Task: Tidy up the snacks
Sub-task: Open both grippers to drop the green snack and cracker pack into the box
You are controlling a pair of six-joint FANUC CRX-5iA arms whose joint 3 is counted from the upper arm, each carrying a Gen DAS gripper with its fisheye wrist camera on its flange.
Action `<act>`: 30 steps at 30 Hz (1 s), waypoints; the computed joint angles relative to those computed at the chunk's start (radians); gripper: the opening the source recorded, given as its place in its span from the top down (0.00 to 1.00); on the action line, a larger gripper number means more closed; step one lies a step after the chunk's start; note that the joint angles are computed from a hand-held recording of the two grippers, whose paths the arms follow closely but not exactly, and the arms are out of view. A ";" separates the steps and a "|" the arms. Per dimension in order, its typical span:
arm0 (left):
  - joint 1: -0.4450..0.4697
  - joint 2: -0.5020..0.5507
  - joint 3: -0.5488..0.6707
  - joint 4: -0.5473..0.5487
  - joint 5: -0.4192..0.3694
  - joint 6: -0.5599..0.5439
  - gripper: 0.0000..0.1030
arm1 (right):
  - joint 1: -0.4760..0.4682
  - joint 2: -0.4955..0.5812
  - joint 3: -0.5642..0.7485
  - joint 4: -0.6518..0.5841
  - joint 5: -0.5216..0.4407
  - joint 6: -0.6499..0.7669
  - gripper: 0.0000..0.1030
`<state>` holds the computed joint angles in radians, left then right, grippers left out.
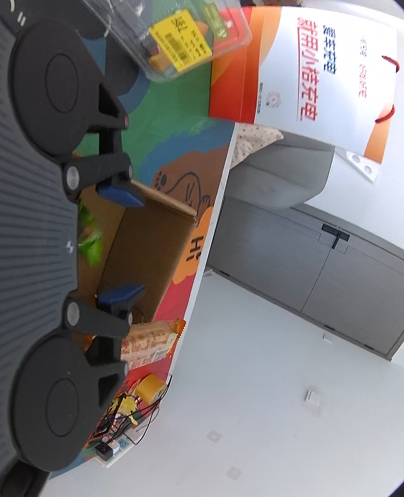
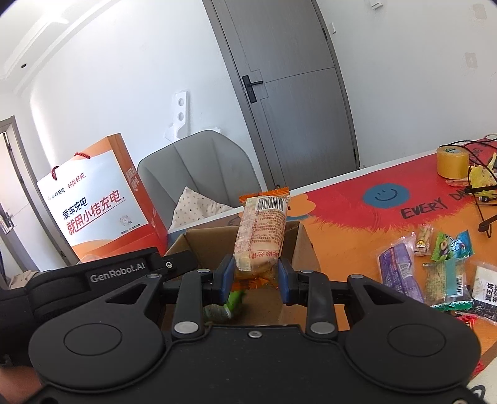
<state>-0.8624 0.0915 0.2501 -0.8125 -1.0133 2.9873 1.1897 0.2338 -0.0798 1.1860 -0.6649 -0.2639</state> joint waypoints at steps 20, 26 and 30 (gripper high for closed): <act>-0.125 0.000 0.055 -0.143 -0.203 0.082 0.01 | 0.002 -0.075 -0.093 0.072 -0.012 -0.134 0.21; -0.146 0.003 0.064 -0.147 -0.218 0.098 0.01 | 0.037 -0.106 -0.118 0.074 -0.114 -0.143 0.01; -0.157 0.003 0.070 -0.139 -0.214 0.095 0.01 | 0.056 -0.130 -0.148 0.099 -0.194 -0.175 0.00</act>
<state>-1.0195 0.0945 0.3205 -0.9519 -1.2278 3.0820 1.2461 0.1038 -0.2282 1.2853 -0.8592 -0.4389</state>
